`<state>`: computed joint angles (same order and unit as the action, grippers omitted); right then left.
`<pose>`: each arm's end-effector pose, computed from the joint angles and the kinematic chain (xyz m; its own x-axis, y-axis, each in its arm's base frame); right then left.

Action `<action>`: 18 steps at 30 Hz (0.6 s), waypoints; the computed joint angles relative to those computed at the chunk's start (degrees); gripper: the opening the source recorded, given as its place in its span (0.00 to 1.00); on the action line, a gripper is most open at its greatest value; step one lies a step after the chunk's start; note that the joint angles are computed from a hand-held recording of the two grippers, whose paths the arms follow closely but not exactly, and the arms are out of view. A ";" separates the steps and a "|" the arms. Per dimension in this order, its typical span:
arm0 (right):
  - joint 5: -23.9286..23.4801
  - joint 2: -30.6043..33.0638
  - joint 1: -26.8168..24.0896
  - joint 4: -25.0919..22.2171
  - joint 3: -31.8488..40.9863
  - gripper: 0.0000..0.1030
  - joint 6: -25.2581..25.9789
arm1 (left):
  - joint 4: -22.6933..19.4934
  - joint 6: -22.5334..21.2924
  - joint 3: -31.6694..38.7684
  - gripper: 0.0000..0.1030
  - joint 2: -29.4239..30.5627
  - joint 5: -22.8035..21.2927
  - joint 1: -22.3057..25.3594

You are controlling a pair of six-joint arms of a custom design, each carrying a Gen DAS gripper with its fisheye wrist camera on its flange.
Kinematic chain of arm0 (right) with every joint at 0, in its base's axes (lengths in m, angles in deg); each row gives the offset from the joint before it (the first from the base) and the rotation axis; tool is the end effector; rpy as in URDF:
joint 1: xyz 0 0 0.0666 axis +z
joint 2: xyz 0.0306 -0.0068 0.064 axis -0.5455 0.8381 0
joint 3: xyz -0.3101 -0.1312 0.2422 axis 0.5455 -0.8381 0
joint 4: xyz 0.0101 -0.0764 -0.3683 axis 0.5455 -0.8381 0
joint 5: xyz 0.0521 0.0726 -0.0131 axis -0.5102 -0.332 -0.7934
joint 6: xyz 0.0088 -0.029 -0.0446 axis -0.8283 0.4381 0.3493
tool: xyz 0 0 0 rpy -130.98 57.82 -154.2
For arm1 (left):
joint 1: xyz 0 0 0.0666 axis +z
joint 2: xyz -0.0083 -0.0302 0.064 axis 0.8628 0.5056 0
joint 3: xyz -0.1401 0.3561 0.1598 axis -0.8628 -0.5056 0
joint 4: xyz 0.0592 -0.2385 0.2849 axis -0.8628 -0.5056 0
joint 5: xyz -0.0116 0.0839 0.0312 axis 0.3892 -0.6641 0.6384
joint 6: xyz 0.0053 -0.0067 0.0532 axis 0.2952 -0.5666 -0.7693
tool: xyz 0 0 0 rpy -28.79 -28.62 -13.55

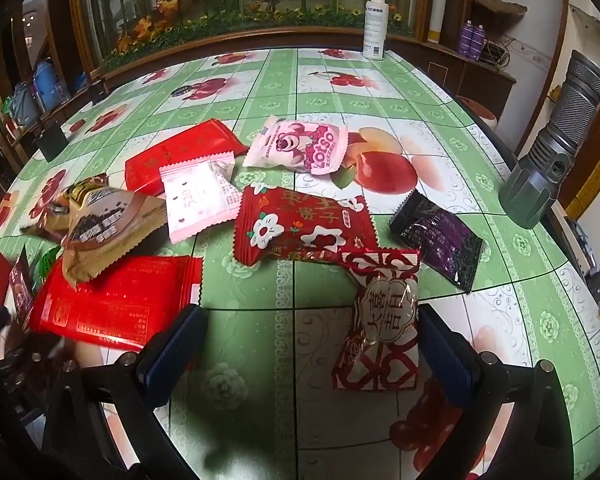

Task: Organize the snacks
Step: 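Grasp the red-white patterned packet with the right tool while the left tool grasps a red packet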

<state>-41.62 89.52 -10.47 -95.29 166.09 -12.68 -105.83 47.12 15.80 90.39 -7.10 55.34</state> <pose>0.6238 0.2503 0.2558 -0.8085 0.0139 -0.5883 0.0146 0.9999 0.0036 0.5892 -0.0390 0.2715 -0.7616 -0.0786 -0.6433 -0.1295 0.9911 0.0322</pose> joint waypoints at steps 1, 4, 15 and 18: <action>-0.31 -0.18 0.01 0.10 -0.20 1.00 0.10 | 1.53 -0.19 -1.33 1.00 -1.29 0.11 0.10; -3.05 -1.71 -0.26 3.11 -2.36 1.00 -0.31 | 5.89 -1.72 -4.05 1.00 -4.49 -0.38 0.68; -0.41 -8.53 1.88 21.54 -12.59 1.00 5.06 | 16.07 -3.70 -14.54 1.00 -15.25 -0.96 1.30; -1.52 -8.80 1.83 23.49 -13.17 1.00 5.27 | 14.69 -4.77 -14.31 1.00 -15.58 0.75 2.04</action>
<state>-43.15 80.72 -8.65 -71.80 152.92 -7.41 -91.14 42.35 1.49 74.81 -6.35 57.38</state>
